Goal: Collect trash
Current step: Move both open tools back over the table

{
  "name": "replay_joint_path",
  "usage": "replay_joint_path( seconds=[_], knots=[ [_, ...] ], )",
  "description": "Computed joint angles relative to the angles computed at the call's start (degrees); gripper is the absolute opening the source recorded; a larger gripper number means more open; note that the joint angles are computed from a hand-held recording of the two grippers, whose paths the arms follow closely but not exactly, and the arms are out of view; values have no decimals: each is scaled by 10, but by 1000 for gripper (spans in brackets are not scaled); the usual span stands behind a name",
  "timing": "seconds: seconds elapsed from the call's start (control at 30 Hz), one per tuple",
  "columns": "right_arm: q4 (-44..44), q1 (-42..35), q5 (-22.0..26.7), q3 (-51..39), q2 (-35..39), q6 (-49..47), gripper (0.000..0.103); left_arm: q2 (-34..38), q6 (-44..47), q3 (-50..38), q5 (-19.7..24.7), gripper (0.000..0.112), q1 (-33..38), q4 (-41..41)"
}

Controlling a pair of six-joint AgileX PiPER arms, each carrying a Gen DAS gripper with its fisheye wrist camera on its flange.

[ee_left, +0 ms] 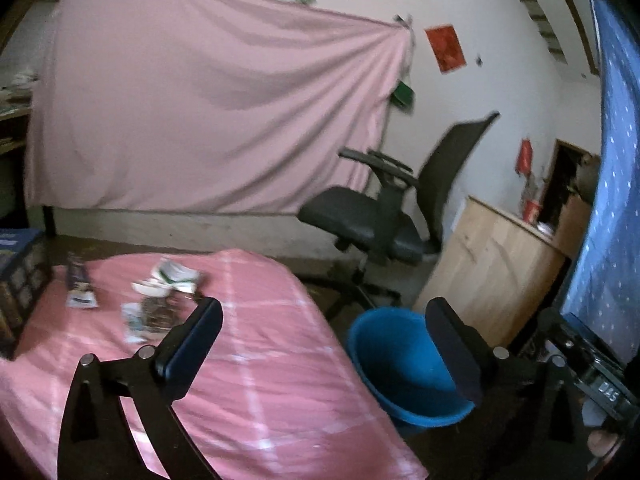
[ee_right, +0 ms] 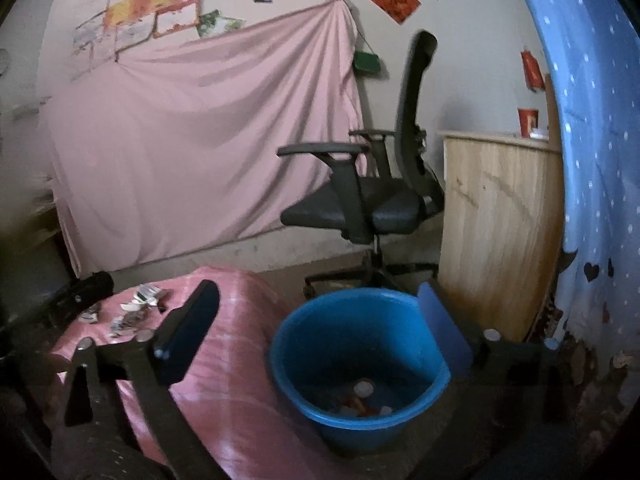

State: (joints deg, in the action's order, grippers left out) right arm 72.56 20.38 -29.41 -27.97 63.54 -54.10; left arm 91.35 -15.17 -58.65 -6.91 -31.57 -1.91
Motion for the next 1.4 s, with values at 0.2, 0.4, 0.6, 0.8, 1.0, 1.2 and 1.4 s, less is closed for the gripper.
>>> replay_joint_path(
  seconds=[0.2,0.4,0.6,0.8,1.0,1.2,1.4],
  knots=[
    [32,121,-101,-24,22,-10,103,-60,76,65,-38,101,46,-67],
    [13,209,-174,-59,82,24,103,-115,76,135,-90,101,110,-51],
    [-23,283,-242,-105,162,62,103,-159,16,196,-143,101,196,35],
    [-58,319,-263,-151,232,93,103,-174,-73,237,-189,101,291,156],
    [-89,337,-277,-188,295,126,103,-174,-85,273,-243,101,361,206],
    [-126,331,-271,-216,342,147,103,-145,-54,289,-294,101,388,202],
    [-162,290,-218,-240,379,146,103,-81,-12,277,-333,101,371,186]
  ],
)
